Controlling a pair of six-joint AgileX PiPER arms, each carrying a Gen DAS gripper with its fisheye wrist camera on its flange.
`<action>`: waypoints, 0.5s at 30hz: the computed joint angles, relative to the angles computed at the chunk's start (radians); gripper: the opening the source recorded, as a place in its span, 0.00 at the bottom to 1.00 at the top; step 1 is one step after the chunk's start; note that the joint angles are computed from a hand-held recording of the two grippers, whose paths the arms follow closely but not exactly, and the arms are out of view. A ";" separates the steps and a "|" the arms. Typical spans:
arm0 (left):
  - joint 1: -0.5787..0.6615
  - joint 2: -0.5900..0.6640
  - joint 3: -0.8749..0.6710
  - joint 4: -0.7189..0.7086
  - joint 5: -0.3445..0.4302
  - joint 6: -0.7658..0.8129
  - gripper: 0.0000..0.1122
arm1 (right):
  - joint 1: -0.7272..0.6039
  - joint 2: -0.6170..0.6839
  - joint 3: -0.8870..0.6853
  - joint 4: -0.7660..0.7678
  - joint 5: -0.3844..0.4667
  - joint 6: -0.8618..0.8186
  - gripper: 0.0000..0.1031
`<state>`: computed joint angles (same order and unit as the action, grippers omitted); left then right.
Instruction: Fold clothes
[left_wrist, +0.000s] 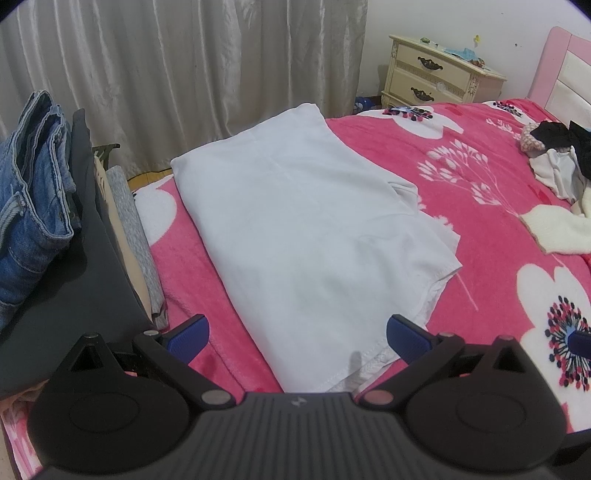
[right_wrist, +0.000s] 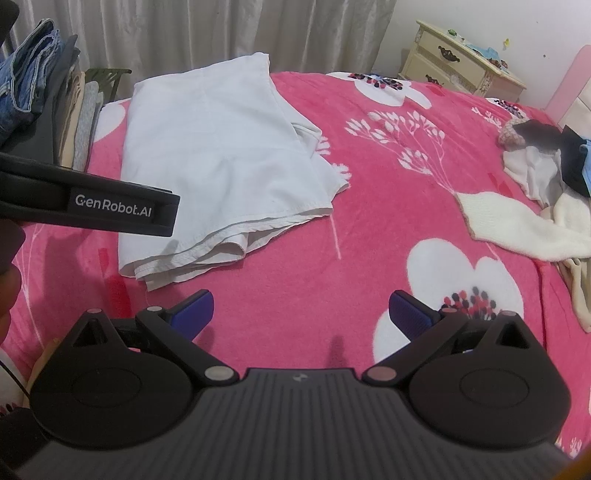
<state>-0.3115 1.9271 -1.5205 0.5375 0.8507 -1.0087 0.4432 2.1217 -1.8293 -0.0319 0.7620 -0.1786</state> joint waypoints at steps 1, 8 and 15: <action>0.000 0.000 0.000 -0.001 0.000 0.001 0.92 | 0.000 0.000 -0.001 0.000 0.001 0.000 0.98; 0.003 0.000 -0.001 -0.007 0.001 0.007 0.92 | 0.002 -0.002 0.001 0.000 0.001 -0.001 0.98; 0.005 0.000 -0.001 -0.011 0.002 0.011 0.92 | 0.004 0.001 -0.001 -0.003 0.004 0.003 0.98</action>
<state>-0.3060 1.9276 -1.5219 0.5264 0.8526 -0.9980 0.4469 2.1225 -1.8304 -0.0354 0.7656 -0.1758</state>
